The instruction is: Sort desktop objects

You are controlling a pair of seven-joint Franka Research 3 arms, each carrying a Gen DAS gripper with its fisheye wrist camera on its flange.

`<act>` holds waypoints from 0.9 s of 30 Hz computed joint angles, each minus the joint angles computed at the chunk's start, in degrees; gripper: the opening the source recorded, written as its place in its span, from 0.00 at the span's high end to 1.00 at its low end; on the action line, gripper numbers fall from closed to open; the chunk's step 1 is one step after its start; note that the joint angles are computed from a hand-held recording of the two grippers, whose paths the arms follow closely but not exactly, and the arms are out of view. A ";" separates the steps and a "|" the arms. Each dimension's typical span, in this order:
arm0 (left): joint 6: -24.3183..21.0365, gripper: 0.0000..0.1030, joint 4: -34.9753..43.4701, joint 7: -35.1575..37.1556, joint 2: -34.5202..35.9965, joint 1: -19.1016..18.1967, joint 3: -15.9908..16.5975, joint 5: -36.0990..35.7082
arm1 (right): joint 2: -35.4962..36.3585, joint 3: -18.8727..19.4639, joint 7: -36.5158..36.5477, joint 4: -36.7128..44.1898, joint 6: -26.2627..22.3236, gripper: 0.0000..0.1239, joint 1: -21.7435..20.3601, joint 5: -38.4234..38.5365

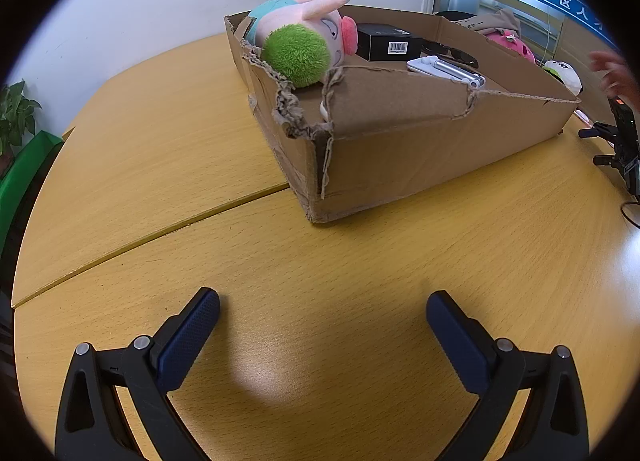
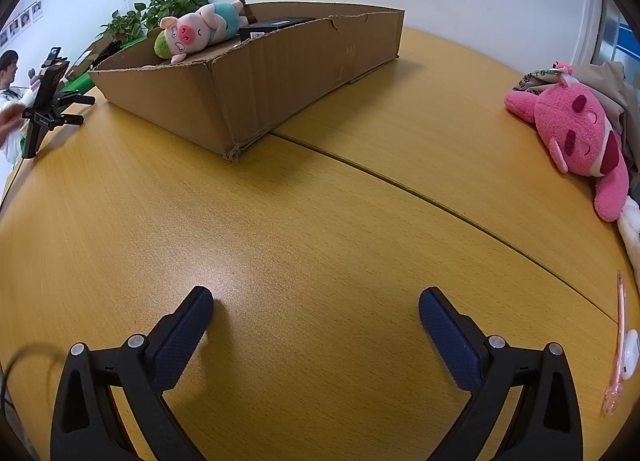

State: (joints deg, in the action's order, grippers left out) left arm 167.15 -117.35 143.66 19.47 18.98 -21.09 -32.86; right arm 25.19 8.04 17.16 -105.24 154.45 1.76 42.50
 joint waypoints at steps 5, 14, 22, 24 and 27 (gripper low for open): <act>0.09 0.00 -0.11 -0.19 -0.06 -0.02 -0.01 0.13 | -0.01 0.03 0.02 0.01 -0.06 0.17 -0.03 -0.06; 0.53 0.00 -0.40 -0.96 -0.14 0.05 0.13 0.34 | 0.19 -0.14 0.85 0.65 -0.53 0.17 0.15 -0.80; 0.61 0.00 -0.41 -0.90 -0.01 0.53 -0.26 0.59 | 0.17 -0.07 0.70 0.66 -0.66 0.17 0.05 -0.75; 0.65 0.00 -0.37 -0.72 0.11 0.72 -0.39 0.51 | 0.08 -0.07 0.69 0.55 -0.58 0.17 0.09 -0.76; 0.62 0.00 -0.41 -0.74 0.07 0.79 -0.41 0.56 | 0.01 -0.08 0.80 0.46 -0.34 0.17 0.29 -0.86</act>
State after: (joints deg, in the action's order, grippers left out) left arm 167.77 -117.76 142.92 19.54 19.76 -21.50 -32.30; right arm 25.19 7.96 17.96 -104.78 154.11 2.05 41.64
